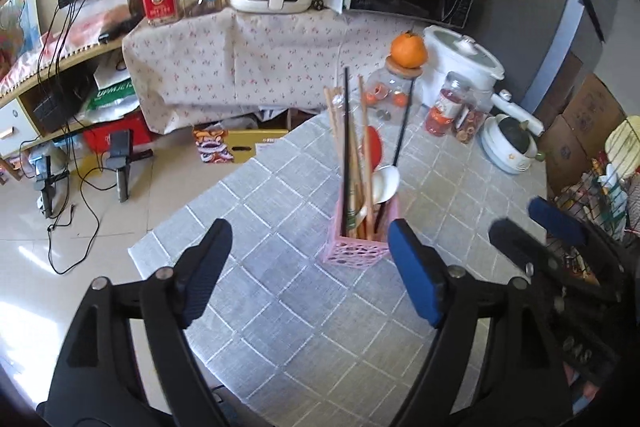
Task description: Organize utensils
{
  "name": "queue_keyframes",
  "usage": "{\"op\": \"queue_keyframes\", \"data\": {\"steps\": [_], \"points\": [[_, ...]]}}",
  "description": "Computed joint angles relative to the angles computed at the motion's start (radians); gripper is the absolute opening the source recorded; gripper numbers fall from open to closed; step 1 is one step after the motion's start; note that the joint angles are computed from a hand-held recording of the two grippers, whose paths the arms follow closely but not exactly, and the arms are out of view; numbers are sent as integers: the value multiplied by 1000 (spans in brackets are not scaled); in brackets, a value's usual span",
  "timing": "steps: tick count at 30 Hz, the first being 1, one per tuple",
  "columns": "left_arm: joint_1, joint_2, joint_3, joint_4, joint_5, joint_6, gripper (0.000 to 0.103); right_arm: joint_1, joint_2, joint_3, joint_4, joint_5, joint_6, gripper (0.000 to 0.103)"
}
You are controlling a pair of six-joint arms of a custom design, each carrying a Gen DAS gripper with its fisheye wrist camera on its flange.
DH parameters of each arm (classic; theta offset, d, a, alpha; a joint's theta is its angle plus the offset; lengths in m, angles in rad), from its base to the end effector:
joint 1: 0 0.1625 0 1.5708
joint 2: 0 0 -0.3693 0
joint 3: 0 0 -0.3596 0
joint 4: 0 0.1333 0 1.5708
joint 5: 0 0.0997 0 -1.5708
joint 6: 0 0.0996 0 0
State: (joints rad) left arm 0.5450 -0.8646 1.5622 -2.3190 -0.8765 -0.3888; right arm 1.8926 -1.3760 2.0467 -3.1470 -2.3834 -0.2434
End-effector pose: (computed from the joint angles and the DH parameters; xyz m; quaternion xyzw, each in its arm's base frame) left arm -0.4269 -0.4892 0.1411 0.2862 0.8955 -0.2391 0.2431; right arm 0.2061 -0.4253 0.3375 0.0643 -0.8415 0.4154 0.3394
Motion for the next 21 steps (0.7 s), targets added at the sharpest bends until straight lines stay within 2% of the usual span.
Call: {"op": "queue_keyframes", "data": {"steps": [4, 9, 13, 21], "points": [[-20, -25, 35, -39, 16, -1, 83, 59, -15, 27, -41, -80, 15, 86], [-45, -39, 73, -58, 33, 8, 84, 89, -53, 35, 1, -118, 58, 89], [-60, -52, 101, -85, 49, 9, 84, 93, -82, 45, 24, -112, 84, 91], [-70, -50, 109, -118, 47, 15, 84, 104, -92, 55, -14, -141, 70, 92]]}}
